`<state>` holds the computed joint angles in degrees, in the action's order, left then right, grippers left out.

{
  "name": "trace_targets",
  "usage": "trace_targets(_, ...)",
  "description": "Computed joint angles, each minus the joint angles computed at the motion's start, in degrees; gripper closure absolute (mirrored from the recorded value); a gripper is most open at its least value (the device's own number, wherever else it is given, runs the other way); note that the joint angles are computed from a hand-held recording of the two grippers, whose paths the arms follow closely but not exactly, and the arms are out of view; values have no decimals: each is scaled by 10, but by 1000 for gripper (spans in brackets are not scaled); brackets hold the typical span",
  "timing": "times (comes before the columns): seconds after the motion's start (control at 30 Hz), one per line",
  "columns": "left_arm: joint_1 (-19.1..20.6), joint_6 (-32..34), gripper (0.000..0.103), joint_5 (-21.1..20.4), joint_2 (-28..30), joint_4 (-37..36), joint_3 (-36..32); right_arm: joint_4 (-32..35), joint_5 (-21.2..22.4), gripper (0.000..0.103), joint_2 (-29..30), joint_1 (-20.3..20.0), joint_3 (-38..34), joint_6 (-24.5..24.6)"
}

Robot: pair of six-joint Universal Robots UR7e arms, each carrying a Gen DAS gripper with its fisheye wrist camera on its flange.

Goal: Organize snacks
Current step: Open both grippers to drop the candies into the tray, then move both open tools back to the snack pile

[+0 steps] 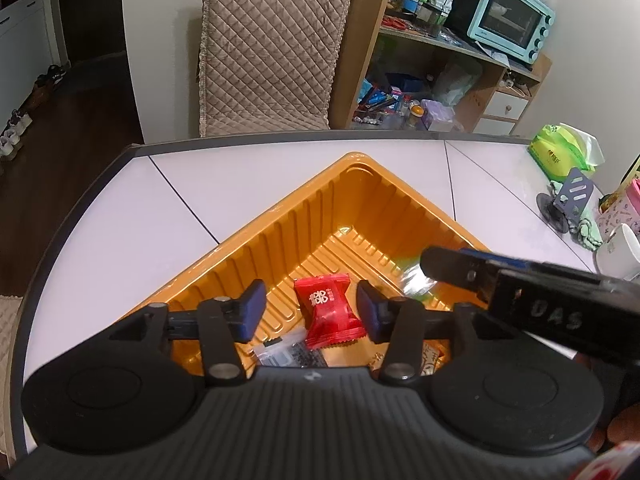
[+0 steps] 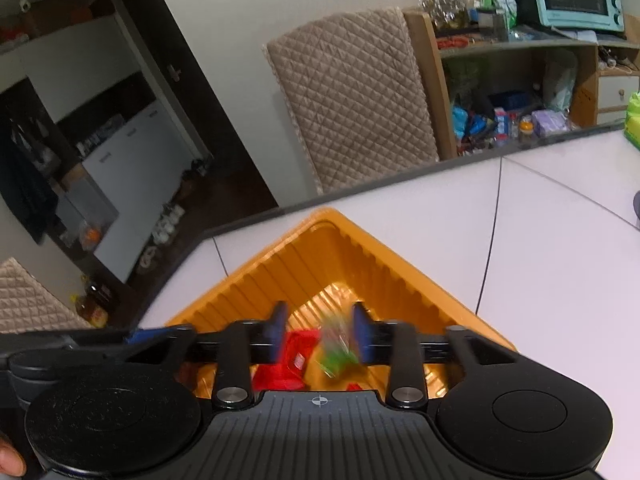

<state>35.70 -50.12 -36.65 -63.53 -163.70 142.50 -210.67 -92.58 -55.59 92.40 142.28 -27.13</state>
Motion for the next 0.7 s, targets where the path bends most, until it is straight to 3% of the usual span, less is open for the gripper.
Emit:
trace_targets(0.03,-2,-4,53,0,-3,3,2,-15,3,49,1,0,4,-3)
trace_targets(0.13,-12,-15,51,-1,-15,15,11,-11,6,48,-14,-1,11,0)
trace_targets(0.33,-44,-55,34,-9,-52,46,34,-7,8,45,-57,-12,41,9)
trace_targets(0.53,-90,-119,23,-10,-99,119,51,-12,18,31,-105,-22,81,4)
trace_targets(0.7,-133,-187,22,-14,-138,212,55,-16,25,21,-141,-22,112,11)
